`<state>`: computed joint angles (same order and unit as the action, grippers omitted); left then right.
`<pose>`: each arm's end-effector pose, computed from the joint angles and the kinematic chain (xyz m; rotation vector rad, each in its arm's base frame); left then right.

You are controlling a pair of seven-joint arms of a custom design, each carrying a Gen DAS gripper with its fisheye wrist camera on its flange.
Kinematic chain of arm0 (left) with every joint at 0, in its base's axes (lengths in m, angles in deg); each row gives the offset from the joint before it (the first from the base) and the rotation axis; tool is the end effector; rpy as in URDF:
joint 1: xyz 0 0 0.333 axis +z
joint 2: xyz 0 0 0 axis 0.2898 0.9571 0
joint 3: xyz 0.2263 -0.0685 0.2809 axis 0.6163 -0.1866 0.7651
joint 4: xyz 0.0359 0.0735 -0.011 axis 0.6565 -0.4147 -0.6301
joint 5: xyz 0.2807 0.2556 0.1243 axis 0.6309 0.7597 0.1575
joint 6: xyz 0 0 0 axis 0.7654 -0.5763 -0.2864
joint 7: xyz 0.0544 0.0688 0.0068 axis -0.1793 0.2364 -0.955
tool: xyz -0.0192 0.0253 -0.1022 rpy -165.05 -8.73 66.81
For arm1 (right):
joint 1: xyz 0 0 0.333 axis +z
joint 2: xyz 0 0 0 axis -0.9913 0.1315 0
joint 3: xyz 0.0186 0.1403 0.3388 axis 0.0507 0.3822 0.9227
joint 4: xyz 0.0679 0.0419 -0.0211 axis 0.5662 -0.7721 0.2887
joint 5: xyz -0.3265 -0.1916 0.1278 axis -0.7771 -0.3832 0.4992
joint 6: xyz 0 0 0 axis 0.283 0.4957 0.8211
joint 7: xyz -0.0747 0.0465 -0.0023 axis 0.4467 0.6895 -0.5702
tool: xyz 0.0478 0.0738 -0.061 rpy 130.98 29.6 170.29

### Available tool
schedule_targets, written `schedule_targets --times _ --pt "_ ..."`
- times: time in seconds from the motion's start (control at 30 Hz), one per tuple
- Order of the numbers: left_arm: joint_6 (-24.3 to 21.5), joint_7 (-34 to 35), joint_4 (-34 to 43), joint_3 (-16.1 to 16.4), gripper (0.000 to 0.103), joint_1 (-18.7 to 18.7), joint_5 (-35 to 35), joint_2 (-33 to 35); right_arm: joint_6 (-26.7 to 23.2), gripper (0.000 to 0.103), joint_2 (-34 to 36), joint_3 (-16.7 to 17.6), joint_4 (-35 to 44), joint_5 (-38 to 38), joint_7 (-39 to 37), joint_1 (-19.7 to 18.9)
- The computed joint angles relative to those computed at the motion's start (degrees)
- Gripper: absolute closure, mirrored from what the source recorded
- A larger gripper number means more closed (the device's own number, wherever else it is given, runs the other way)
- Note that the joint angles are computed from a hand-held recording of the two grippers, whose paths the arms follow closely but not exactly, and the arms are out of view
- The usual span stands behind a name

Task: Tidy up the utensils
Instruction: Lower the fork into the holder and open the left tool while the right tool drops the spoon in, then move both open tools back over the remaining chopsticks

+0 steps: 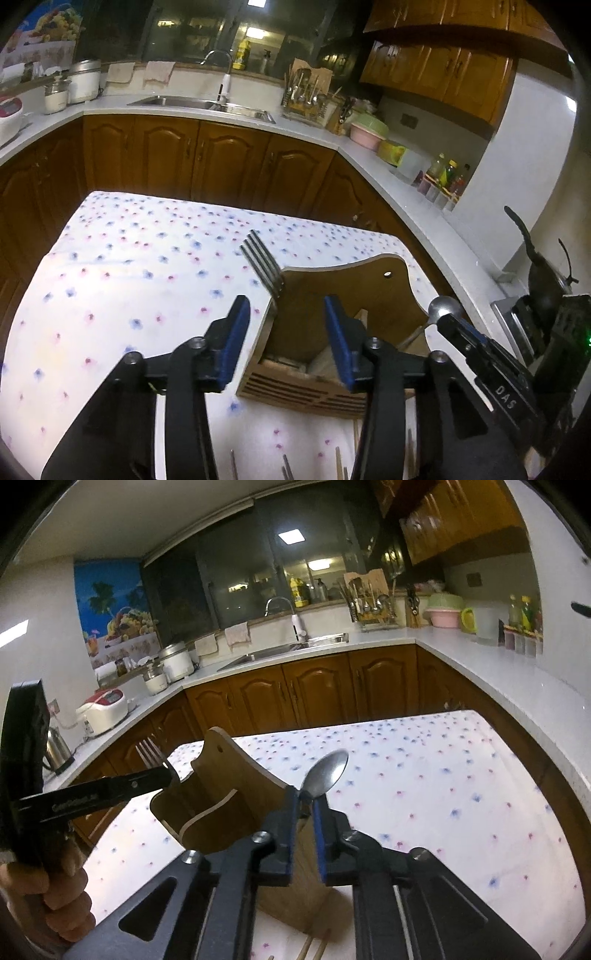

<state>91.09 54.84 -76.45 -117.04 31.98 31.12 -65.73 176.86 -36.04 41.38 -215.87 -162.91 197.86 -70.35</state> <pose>0.4002 -0.2302 0.5438 -1.9401 1.5149 -1.0838 0.4125 0.1507 0.5207 -1.6816 1.2561 -0.4604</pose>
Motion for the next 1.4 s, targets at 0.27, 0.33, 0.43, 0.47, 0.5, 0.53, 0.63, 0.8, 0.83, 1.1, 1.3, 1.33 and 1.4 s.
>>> schedule_targets --times 0.27,0.33,0.43,0.47,0.5,0.53,0.63,0.8,0.83,1.1,1.3,1.33,1.4 --pt "-1.66 -0.76 -4.94 3.08 0.034 -4.04 -3.41 -7.30 4.41 0.052 -3.62 -1.14 -2.68 -2.54 4.82 -2.48" --pt "-2.16 -1.40 -6.85 3.52 0.031 -5.07 -4.56 -10.08 6.00 0.034 -4.94 -1.43 -4.22 -1.89 4.63 -3.40" --pt "-3.74 -2.36 -9.64 4.05 0.029 -7.13 -6.28 -14.02 8.49 0.021 -7.41 -2.08 -7.45 -0.36 3.63 -4.76" --pt "-4.27 -2.88 -10.70 4.11 0.029 -7.91 -6.86 -15.41 8.91 0.021 -8.30 -2.54 -8.34 -0.91 4.04 -4.99" --pt "-4.87 -3.54 -11.92 4.10 0.029 -8.83 -7.48 -16.97 9.00 0.019 -9.11 -2.80 -8.86 -1.66 4.85 -5.10" --pt "-5.43 -3.90 -12.61 4.11 0.029 -9.49 -7.81 -17.92 9.24 0.017 -10.08 -3.12 -9.81 -2.22 5.36 -5.40" --pt "-8.20 -5.80 -14.64 3.53 0.029 -11.44 -8.59 -21.12 9.44 0.016 -12.73 -3.95 -12.11 -4.90 7.24 -6.27" --pt "-11.33 -9.46 -17.64 2.96 0.029 -15.51 -9.50 -24.14 9.00 0.016 -16.87 -4.25 -16.02 -10.57 11.61 -8.74" --pt "-12.17 -10.28 -18.05 2.57 0.029 -16.12 -9.44 -24.65 8.85 0.016 -17.44 -3.97 -16.48 -11.50 12.59 -9.38" --pt "-15.56 -14.75 -19.91 1.76 0.029 -20.25 -7.73 -24.87 8.08 0.016 -21.09 -1.08 -20.22 -18.16 18.61 -14.77" --pt "-17.06 -15.89 -19.92 2.59 0.029 -21.14 -5.72 -24.63 8.46 0.016 -20.52 2.04 -20.00 -20.94 21.69 -17.42" --pt "-17.34 -15.97 -19.90 2.78 0.029 -21.31 -5.50 -24.57 8.52 0.016 -20.34 2.40 -19.90 -20.94 21.82 -17.55" --pt "-17.95 -15.90 -19.72 3.11 0.029 -21.44 -5.01 -23.94 8.20 0.016 -20.46 3.11 -19.89 -21.04 21.95 -17.75"
